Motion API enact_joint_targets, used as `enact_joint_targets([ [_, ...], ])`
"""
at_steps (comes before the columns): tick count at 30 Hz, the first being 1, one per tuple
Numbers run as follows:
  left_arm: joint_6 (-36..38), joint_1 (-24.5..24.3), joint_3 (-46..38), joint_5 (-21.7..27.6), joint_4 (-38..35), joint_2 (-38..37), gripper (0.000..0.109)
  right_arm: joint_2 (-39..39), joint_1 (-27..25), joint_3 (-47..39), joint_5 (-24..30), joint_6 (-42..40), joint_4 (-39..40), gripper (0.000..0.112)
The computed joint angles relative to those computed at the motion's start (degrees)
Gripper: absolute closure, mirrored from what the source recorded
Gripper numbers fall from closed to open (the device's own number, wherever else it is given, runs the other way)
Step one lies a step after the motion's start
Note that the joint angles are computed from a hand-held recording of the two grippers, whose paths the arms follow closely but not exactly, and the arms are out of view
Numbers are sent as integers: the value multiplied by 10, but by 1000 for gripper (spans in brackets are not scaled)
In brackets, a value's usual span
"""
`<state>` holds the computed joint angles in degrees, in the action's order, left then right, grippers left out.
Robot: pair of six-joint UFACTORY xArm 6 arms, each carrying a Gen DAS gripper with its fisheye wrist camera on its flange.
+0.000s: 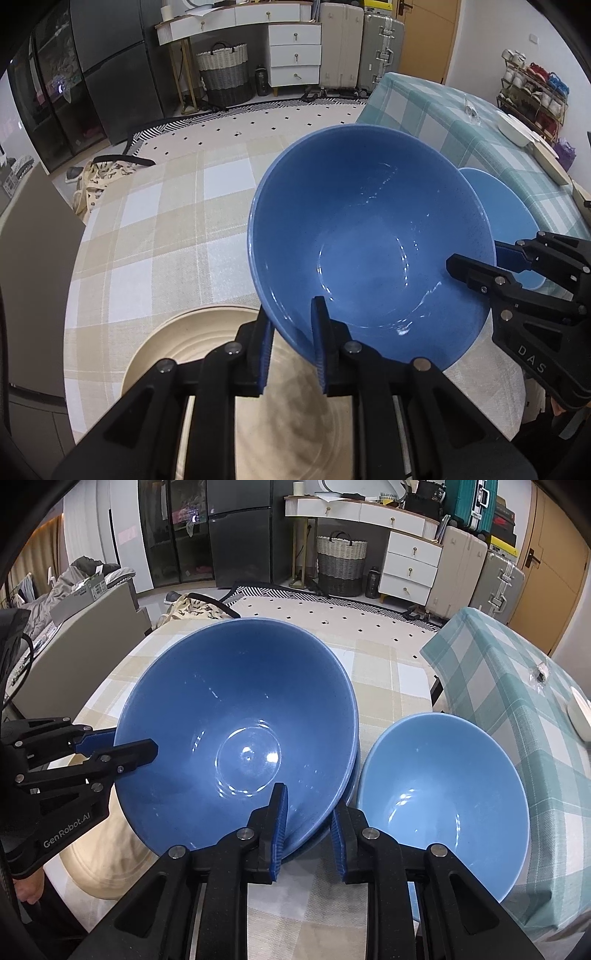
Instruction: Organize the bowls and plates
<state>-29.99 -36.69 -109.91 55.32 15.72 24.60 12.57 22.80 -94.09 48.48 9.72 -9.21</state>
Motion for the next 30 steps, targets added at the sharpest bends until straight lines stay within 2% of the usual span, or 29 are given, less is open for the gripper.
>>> enact_joint_targets([
  [3, -2, -2, -4, 2, 10, 4, 90, 0, 1, 3, -4, -2, -4, 83],
  [13, -7, -6, -1, 1, 31, 7, 86, -1, 8, 12, -17, 5, -27, 78],
  [21, 0, 2, 11, -8, 4, 1, 81, -2, 7, 14, -25, -2, -20, 75],
  [26, -2, 8, 12, -8, -11, 1, 71, -2, 4, 15, -28, -4, -13, 75],
  [28, -4, 9, 9, -3, -15, 3, 70, -2, 3, 13, -26, 5, -23, 66],
  [30, -6, 10, 7, -2, -15, 3, 65, -4, 2, 17, -31, 7, -22, 64],
])
